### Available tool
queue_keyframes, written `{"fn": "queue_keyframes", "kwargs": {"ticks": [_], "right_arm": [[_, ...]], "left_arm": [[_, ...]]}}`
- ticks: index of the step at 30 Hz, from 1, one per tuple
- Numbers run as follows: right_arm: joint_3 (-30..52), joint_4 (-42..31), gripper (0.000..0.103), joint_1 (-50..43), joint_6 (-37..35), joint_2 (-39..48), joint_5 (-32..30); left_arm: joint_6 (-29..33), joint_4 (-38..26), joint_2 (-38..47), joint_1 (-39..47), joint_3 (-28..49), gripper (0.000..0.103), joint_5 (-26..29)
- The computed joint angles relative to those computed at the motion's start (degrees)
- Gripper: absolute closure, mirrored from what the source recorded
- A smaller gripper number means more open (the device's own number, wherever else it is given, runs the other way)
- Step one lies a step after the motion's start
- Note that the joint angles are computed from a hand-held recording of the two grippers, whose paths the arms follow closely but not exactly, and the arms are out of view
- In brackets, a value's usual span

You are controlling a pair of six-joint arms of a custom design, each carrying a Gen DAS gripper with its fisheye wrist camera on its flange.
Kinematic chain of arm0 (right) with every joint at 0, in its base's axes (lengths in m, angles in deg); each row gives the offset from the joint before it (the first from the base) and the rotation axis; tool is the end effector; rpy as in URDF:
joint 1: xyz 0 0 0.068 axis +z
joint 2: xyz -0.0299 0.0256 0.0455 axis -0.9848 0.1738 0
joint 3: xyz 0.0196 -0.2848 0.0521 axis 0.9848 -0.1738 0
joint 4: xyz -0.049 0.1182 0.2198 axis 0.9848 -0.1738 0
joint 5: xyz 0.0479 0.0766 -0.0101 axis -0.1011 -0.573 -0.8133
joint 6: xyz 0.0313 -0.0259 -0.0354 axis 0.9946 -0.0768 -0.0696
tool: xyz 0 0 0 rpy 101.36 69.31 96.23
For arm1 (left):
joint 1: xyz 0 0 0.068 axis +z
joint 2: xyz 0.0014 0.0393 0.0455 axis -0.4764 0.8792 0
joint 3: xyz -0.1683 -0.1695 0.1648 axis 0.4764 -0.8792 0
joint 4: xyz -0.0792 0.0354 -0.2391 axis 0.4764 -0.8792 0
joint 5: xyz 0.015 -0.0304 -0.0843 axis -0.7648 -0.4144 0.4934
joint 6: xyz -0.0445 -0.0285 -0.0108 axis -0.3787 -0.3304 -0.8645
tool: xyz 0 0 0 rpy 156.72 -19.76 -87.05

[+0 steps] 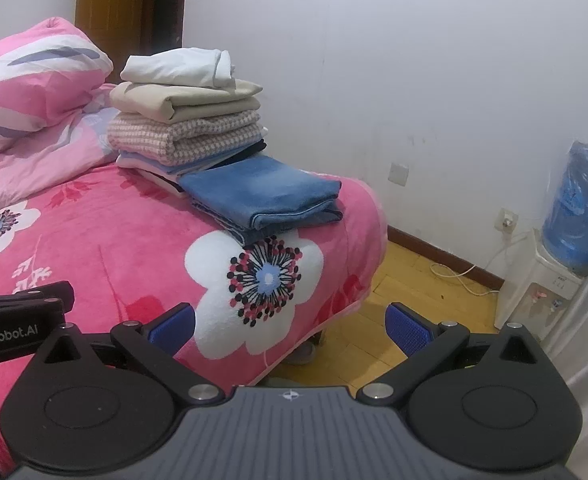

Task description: Fold clothes

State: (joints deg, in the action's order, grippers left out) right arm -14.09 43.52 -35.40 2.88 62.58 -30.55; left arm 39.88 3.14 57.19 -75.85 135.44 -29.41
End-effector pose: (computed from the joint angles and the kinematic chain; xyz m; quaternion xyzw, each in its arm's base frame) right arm 0.1709 0.1289 0.2400 0.1885 0.8646 -0.1408 0.4439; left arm 0.2416 -0.2420 0.2287 0.1326 0.8756 -0.0832 0.4569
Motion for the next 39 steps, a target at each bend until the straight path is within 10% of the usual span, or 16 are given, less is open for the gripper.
{"fn": "queue_keyframes", "kwargs": {"ticks": [39], "right_arm": [[1.58, 1.64, 0.000, 0.27, -1.93, 2.63, 0.58]], "left_arm": [[-0.26, -0.40, -0.04, 1.14, -0.13, 0.000, -0.35]]}}
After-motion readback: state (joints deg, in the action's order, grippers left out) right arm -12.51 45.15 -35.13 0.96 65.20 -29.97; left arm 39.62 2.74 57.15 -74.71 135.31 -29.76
